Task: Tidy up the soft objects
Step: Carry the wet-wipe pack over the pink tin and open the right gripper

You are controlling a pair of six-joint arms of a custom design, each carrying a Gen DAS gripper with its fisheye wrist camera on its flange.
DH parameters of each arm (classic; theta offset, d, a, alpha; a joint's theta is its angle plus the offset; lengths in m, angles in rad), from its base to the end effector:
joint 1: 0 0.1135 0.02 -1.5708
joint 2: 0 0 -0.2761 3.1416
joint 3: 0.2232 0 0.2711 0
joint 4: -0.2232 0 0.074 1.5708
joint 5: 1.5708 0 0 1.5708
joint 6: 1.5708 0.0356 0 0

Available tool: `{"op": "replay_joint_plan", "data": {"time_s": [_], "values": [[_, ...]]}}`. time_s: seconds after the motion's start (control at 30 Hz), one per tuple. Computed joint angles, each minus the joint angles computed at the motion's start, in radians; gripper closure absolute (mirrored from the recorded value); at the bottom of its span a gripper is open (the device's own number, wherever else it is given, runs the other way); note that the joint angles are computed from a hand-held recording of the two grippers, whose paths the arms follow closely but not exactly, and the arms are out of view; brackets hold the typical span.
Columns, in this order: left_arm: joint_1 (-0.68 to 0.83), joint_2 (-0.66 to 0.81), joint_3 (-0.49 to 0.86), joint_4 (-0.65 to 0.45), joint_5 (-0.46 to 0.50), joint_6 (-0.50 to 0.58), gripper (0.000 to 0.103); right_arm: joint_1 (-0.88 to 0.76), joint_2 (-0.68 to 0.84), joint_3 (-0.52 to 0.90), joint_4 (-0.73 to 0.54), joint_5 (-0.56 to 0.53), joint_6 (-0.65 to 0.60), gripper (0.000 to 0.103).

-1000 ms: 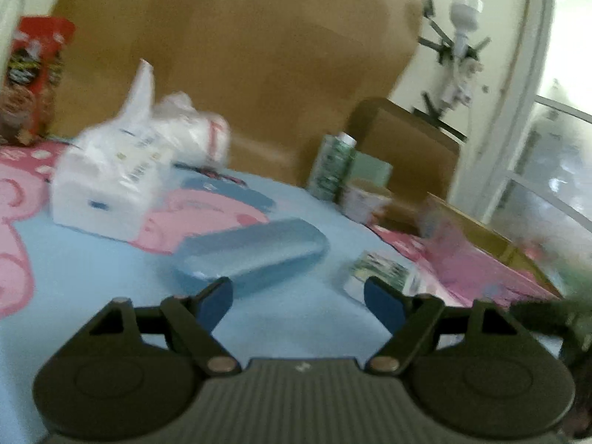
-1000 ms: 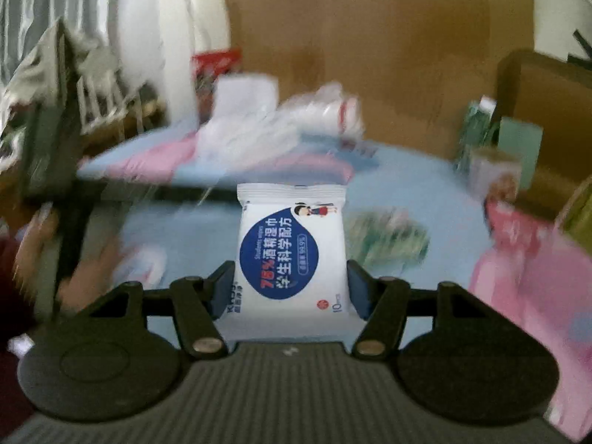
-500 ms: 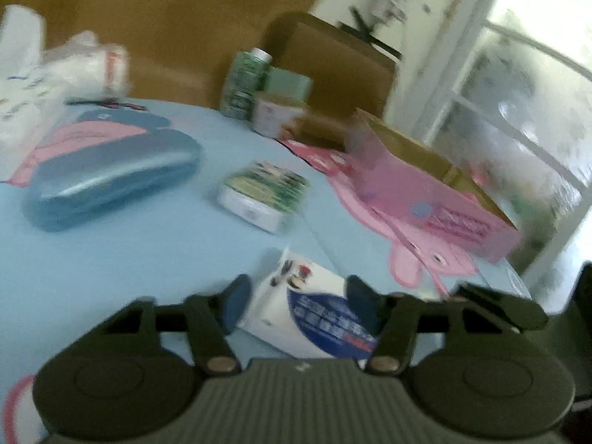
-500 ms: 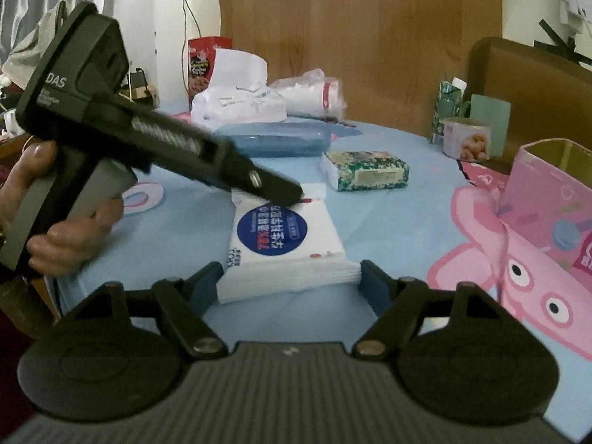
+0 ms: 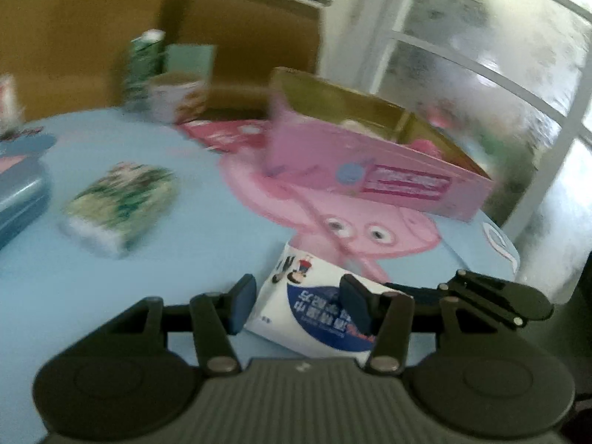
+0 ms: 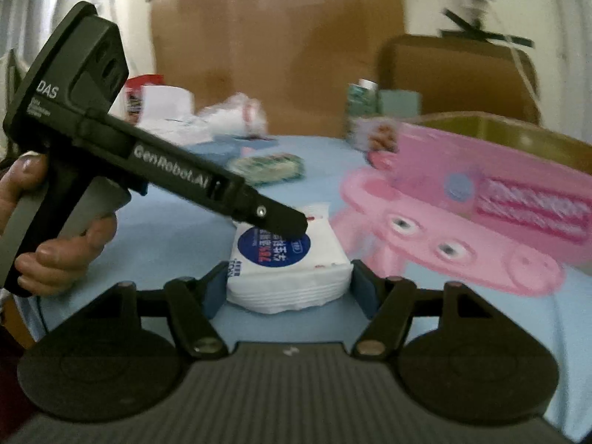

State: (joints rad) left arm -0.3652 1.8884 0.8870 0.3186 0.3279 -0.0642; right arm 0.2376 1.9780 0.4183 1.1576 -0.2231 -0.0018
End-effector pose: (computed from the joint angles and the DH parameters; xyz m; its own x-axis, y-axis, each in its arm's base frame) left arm 0.3535 -0.1474 0.1175 -0.6248 0.1739 -0.7612 0.5325 0.8079 -0.2526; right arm 0.2823 0.0765 0.0608 -0.3796 -0.0937 -0.9204 -0.4281 0.8997 0.0849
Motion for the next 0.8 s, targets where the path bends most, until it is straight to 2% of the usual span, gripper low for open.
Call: {"op": "replay_joint_plan", "data": {"time_s": [0.1, 0.2, 0.4, 0.43, 0.5, 0.57, 0.6, 0.63, 0.67, 0.73, 0.77, 0.8], "values": [[-0.056, 0.032, 0.063, -0.045, -0.011, 0.035, 0.053, -0.033, 0.009, -0.055, 0.076, 0.018, -0.015, 0.032], [-0.096, 0.068, 0.149, -0.106, -0.003, 0.056, 0.053, -0.102, 0.021, -0.096, 0.142, -0.008, -0.002, 0.032], [-0.138, 0.078, 0.302, -0.086, -0.010, 0.065, 0.052, -0.204, -0.041, -0.100, 0.263, -0.004, 0.012, 0.032], [-0.146, 0.094, 0.353, -0.097, -0.032, 0.069, 0.052, -0.214, -0.062, -0.077, 0.240, 0.001, 0.012, 0.032], [-0.160, 0.149, 0.471, -0.129, -0.080, 0.079, 0.045, -0.232, -0.078, 0.002, 0.168, 0.012, 0.021, 0.031], [-0.172, 0.245, 0.627, -0.188, -0.134, 0.088, 0.027, -0.234, -0.055, 0.098, 0.090, 0.036, 0.025, 0.031], [-0.179, 0.302, 0.721, -0.236, -0.174, 0.091, 0.022, -0.239, -0.029, 0.174, 0.026, 0.051, 0.038, 0.029], [-0.187, 0.362, 0.813, -0.284, -0.224, 0.092, 0.017, -0.236, 0.000, 0.248, -0.038, 0.087, 0.051, 0.022], [-0.193, 0.421, 0.907, -0.334, -0.275, 0.083, 0.017, -0.226, 0.030, 0.302, -0.071, 0.139, 0.052, 0.021], [-0.198, 0.483, 0.999, -0.385, -0.327, 0.053, 0.017, -0.200, 0.101, 0.415, -0.152, 0.266, 0.017, 0.020], [-0.196, 0.482, 0.993, -0.385, -0.332, 0.026, 0.017, -0.198, 0.119, 0.438, -0.174, 0.289, 0.017, 0.020], [-0.189, 0.460, 0.947, -0.355, -0.308, 0.007, 0.017, -0.204, 0.128, 0.427, -0.142, 0.279, 0.053, 0.020]]}}
